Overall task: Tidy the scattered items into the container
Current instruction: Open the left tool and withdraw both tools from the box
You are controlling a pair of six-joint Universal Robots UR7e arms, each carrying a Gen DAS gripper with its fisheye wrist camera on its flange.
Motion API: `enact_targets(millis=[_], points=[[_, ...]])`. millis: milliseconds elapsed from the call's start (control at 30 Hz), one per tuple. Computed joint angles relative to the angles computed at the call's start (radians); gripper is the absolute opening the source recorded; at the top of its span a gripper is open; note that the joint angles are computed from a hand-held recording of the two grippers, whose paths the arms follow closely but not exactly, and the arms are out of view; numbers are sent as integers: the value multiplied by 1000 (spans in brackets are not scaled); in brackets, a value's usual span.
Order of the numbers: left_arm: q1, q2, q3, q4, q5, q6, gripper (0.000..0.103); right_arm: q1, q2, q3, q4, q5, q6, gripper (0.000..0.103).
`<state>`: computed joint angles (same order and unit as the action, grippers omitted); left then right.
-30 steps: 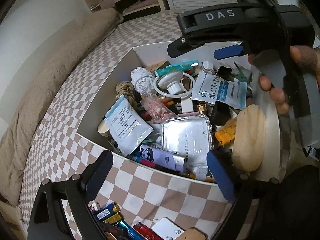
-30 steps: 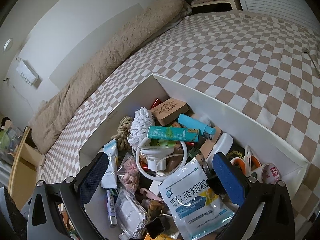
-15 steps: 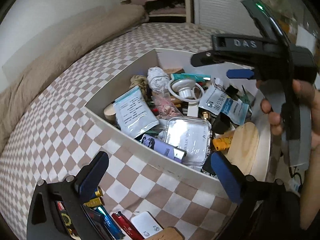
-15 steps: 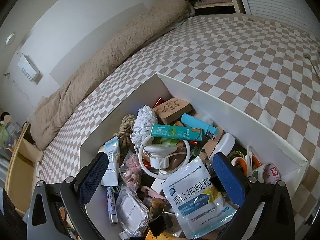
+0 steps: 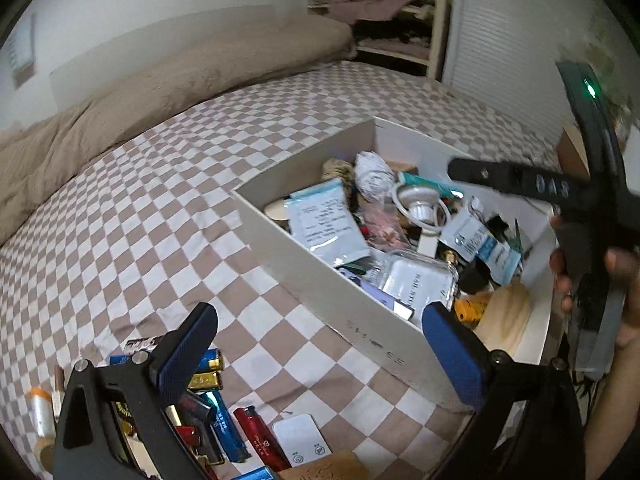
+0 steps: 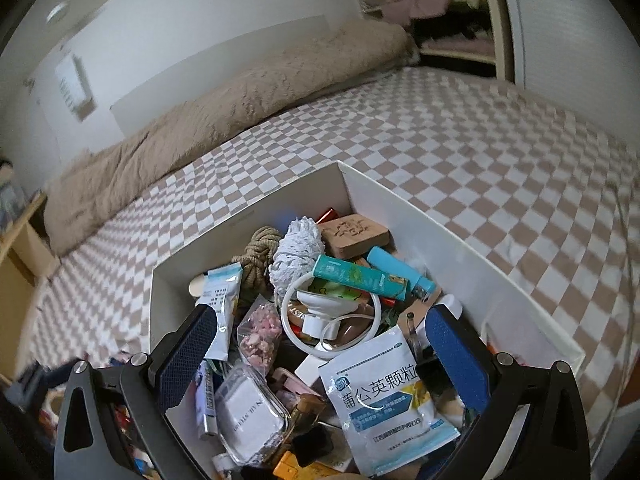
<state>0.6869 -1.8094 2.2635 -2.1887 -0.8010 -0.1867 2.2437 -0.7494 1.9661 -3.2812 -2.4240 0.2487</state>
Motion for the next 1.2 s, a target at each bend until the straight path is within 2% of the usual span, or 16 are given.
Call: enact_targets(millis=[267, 533, 767, 900, 1200], points=[[-36, -80, -1, 42, 59, -30, 103, 29, 31, -31, -2, -18, -68, 103], [-48, -159, -5, 113, 113, -98, 103, 53, 61, -59, -3, -34, -97, 103], [-68, -258, 2, 199, 169, -176, 103, 73, 89, -82, -26, -5, -142, 103], [-70, -304, -7, 246, 198, -221, 103, 87, 114, -106, -14, -14, -169, 103], [-92, -388, -7, 325, 256, -255, 103, 118, 162, -157, -3, -9, -214, 103]])
